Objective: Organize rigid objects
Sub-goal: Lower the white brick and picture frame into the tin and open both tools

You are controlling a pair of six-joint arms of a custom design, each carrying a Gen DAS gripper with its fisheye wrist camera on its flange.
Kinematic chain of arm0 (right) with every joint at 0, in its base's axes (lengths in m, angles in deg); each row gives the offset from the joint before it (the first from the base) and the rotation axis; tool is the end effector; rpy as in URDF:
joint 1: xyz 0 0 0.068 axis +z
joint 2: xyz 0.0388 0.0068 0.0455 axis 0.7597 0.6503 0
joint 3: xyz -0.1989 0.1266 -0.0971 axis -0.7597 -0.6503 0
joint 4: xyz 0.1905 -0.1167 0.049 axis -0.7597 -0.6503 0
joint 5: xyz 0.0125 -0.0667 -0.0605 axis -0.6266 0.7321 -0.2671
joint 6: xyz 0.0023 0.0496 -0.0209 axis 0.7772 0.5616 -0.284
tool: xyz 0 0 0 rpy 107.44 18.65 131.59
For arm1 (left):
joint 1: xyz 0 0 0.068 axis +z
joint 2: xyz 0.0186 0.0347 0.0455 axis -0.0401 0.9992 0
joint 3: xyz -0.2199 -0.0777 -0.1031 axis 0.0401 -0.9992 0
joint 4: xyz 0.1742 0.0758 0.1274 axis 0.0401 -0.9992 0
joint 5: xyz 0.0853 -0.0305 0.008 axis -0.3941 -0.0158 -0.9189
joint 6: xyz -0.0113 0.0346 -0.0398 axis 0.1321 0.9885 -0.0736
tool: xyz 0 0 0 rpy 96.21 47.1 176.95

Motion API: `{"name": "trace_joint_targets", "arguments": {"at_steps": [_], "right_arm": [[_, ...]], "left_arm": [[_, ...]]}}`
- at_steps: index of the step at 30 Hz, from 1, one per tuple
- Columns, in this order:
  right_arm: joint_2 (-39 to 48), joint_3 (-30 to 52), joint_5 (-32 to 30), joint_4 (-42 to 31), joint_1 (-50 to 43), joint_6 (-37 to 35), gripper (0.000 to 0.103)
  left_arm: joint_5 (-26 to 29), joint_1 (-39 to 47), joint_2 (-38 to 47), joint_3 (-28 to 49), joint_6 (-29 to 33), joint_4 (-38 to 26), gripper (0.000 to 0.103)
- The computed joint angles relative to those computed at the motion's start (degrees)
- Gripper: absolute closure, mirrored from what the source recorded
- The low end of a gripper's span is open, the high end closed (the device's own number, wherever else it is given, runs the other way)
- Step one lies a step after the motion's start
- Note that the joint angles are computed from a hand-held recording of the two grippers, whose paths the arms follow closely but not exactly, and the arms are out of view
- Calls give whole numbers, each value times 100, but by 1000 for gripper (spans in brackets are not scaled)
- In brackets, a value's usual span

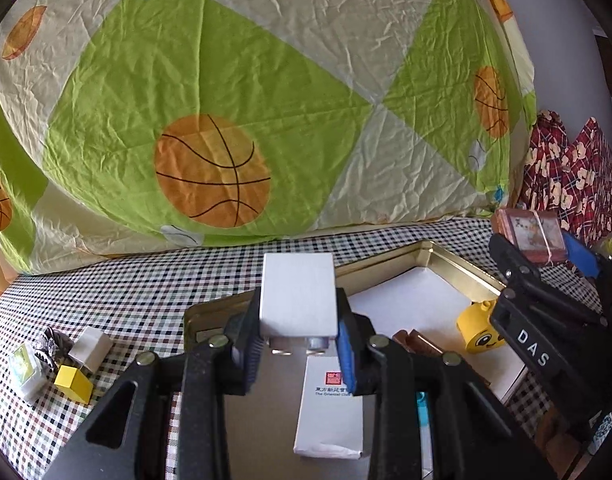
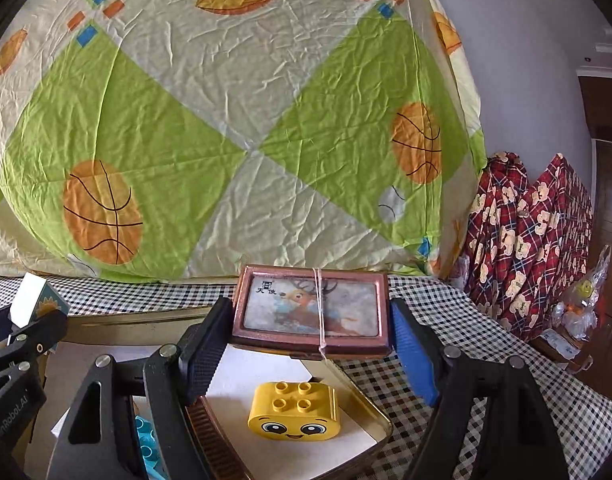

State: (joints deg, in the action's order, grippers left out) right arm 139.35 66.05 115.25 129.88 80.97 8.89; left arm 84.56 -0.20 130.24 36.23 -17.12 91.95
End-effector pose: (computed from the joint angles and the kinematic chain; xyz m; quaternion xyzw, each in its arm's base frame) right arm 0.2949 0.1529 0.1138 0.0380 0.7825 -0.1026 0.6130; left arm 0.2989 0.0077 0.1178 0.0296 0.8437 -0.0166 0.5358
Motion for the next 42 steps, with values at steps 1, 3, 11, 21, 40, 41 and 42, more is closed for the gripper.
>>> {"name": "trace_joint_targets", "arguments": {"at_steps": [1,3,11,21,40,41,42], "right_arm": [[21,37,-34,-27,-14,-14,24],[49,118,-95,-125,-35,-26,24],[167,452,-228,-497,-95,-29,24],[122,722,-593,-1261,-291,357,24],[259,1312,-1256,-2501,-422,658,24],[256,1312,-1261,-2508,-423,663,24],[258,1321,-1275,-2522,-429,671,24]], "left_arm": [[-13,-25,15,25,-17,-27,73],[-40,-69,44,42,-20,-34,73],[-169,-149,126,176,-52,-236,73],[-400,-336,220,377,36,-620,73],[-1161,-752,339,421,374,-620,73],[-1241,-780,349,459,376,-679,73],[-1319,-804,362,509,368,-757,73]]}}
